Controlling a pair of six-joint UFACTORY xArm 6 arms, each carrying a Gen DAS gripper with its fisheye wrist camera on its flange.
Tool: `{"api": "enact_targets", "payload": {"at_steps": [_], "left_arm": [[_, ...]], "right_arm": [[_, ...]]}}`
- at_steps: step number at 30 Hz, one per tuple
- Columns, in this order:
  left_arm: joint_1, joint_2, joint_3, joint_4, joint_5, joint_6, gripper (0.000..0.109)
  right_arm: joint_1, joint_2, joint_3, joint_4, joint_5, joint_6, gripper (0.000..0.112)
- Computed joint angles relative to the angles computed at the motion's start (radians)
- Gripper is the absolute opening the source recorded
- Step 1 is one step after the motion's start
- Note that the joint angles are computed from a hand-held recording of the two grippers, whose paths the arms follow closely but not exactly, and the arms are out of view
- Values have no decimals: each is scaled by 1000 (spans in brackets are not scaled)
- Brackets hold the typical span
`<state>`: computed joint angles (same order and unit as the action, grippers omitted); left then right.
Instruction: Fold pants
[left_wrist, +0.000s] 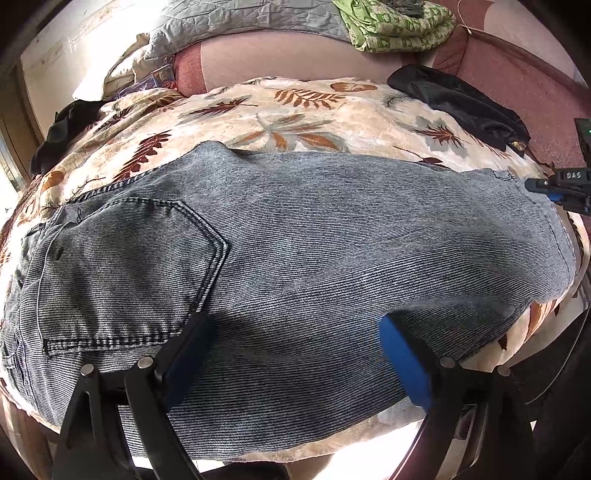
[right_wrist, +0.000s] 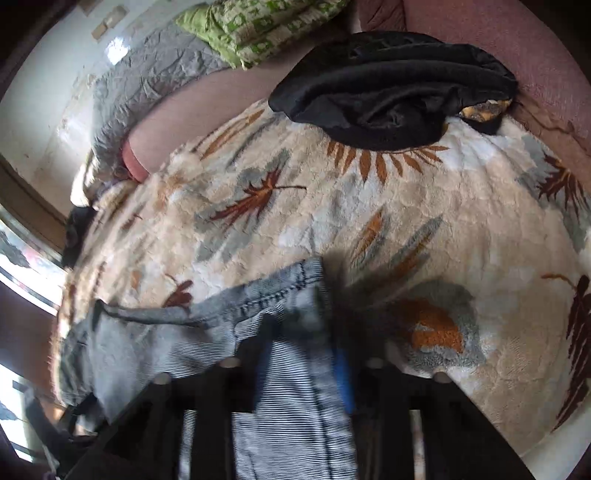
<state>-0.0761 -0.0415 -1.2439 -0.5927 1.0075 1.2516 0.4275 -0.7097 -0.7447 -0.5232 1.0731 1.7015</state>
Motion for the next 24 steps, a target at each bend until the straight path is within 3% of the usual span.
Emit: {"api": "enact_targets", "payload": {"at_steps": [2, 7, 12, 15, 21, 24], "left_arm": [[2, 0, 0, -6, 3, 5, 92], [7, 3, -6, -20, 14, 5, 92], [7, 1, -3, -31, 10, 0, 92], [-2, -13, 19, -26, -20, 15, 92], [15, -5, -17, -37, 39, -39, 92], [37, -16, -49, -72, 140, -79, 92]], "right_arm": [[15, 19, -24, -47, 37, 30, 14], [19, -25, -10, -224, 27, 175, 13], [-86, 0, -2, -100, 27, 116, 13], [-153, -119, 110, -9, -64, 143, 14], [-29, -377, 260, -137, -97, 314, 14], [-29, -483, 353, -105, -247, 327, 14]]}}
